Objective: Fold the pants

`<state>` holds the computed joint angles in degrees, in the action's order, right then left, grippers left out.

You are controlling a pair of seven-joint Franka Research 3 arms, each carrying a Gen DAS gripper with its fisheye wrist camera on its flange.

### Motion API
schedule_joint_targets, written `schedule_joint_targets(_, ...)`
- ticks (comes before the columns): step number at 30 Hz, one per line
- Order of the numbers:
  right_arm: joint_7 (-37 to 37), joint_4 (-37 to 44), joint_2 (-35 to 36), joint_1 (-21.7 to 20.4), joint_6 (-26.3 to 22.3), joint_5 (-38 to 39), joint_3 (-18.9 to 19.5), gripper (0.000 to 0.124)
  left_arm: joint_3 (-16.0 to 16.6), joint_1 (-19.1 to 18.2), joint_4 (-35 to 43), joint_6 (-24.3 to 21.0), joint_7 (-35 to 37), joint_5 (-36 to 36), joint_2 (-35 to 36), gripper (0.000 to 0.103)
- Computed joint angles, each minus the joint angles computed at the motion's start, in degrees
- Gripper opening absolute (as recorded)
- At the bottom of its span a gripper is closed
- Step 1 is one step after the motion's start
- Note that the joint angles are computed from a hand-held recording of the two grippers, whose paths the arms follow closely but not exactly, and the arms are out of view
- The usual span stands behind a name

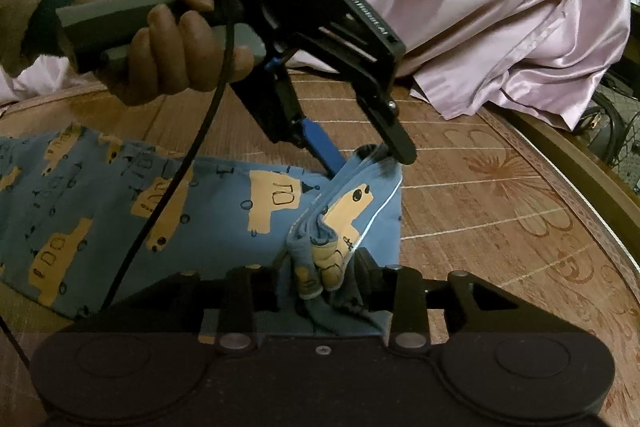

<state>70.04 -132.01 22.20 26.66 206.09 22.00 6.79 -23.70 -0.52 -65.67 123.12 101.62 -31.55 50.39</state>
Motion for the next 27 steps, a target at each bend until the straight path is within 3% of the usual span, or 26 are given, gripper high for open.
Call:
schedule_joint_targets(3,-0.67,0.18,0.13,0.67,-0.1,0.17,-0.39,0.02,0.67,-0.8,-0.07,0.89,-0.86,1.03,-0.27,0.053)
schedule_joint_targets(4,-1.3,0.13,0.12,1.26,0.36,0.66,-0.78,0.018,1.11,-1.28,0.1,1.0,-1.67,1.75,-0.29,0.042)
schedule_joint_targets(7,-2.56,-0.41,-0.59,2.02,0.84,2.07,-1.27,0.014,1.72,-1.99,-0.67,2.13,-3.17,3.25,-0.9,0.021)
schedule_joint_targets(10,-5.05,-1.85,-1.52,3.16,3.03,3.5,-1.89,0.013,1.5,-1.57,-3.75,4.56,-3.88,3.28,-2.86,0.015)
schedule_joint_targets(17,-7.86,-4.94,-3.7,1.6,5.96,1.72,-0.28,0.012,0.51,0.34,-13.29,9.75,-2.55,1.77,-9.71,0.013)
schedule_joint_targets(22,-7.94,-7.61,-6.48,1.48,7.19,0.51,1.2,0.012,-2.38,5.08,-24.97,16.22,4.47,-7.44,-17.02,0.013)
schedule_joint_targets(27,-7.81,-8.96,-8.37,1.88,6.06,-1.78,2.44,0.012,-1.9,8.08,-32.89,15.67,10.12,-16.94,-23.0,0.013)
